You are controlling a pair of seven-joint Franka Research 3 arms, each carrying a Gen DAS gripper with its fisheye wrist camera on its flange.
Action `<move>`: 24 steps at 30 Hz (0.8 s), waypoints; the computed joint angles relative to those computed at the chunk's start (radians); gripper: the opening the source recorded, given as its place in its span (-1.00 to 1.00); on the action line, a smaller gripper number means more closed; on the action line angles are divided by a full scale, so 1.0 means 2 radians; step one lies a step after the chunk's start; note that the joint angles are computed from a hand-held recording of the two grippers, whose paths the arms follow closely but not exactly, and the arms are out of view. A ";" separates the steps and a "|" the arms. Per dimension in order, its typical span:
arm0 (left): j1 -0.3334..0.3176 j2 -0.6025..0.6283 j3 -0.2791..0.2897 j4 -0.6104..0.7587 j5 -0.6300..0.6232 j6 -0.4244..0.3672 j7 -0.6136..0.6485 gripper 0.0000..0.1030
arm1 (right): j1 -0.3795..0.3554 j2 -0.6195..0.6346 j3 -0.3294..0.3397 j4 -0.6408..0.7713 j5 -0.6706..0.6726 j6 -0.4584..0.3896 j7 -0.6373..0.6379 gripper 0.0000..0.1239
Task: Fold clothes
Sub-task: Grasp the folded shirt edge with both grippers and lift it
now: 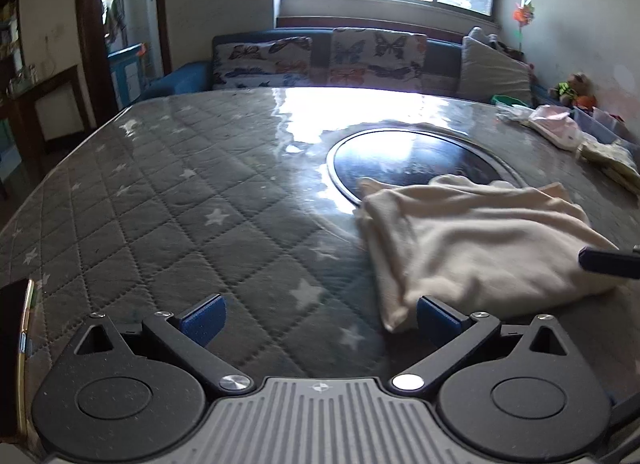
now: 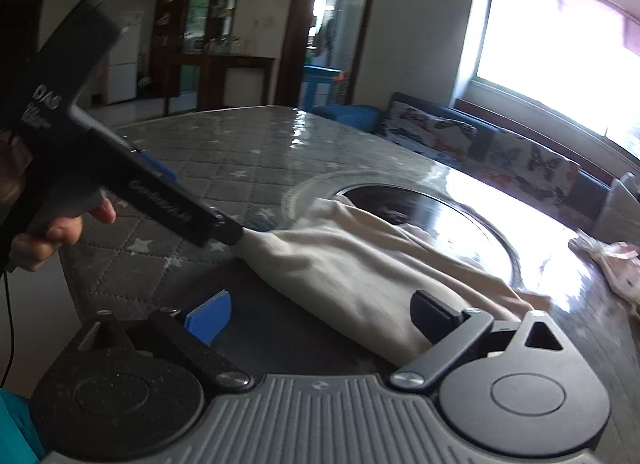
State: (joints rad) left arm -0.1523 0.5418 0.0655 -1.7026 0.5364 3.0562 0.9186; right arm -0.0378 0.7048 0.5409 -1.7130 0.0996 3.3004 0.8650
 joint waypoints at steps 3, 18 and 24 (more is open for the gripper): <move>0.026 0.011 -0.022 0.017 -0.022 -0.011 0.017 1.00 | 0.028 0.024 -0.015 0.051 -0.004 -0.042 -0.017 0.43; 0.219 0.066 -0.259 0.080 -0.270 -0.069 0.212 1.00 | 0.086 0.071 -0.053 0.181 0.092 -0.163 -0.073 -0.67; 0.261 0.107 -0.338 0.118 -0.376 -0.096 0.257 1.00 | 0.020 0.071 0.018 0.192 0.201 -0.197 -0.099 -0.71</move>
State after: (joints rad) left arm 0.3687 0.7549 -0.6107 -1.4659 -0.2156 2.8652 1.4329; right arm 0.0018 0.8468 0.5765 -1.3294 0.5023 2.9068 0.6665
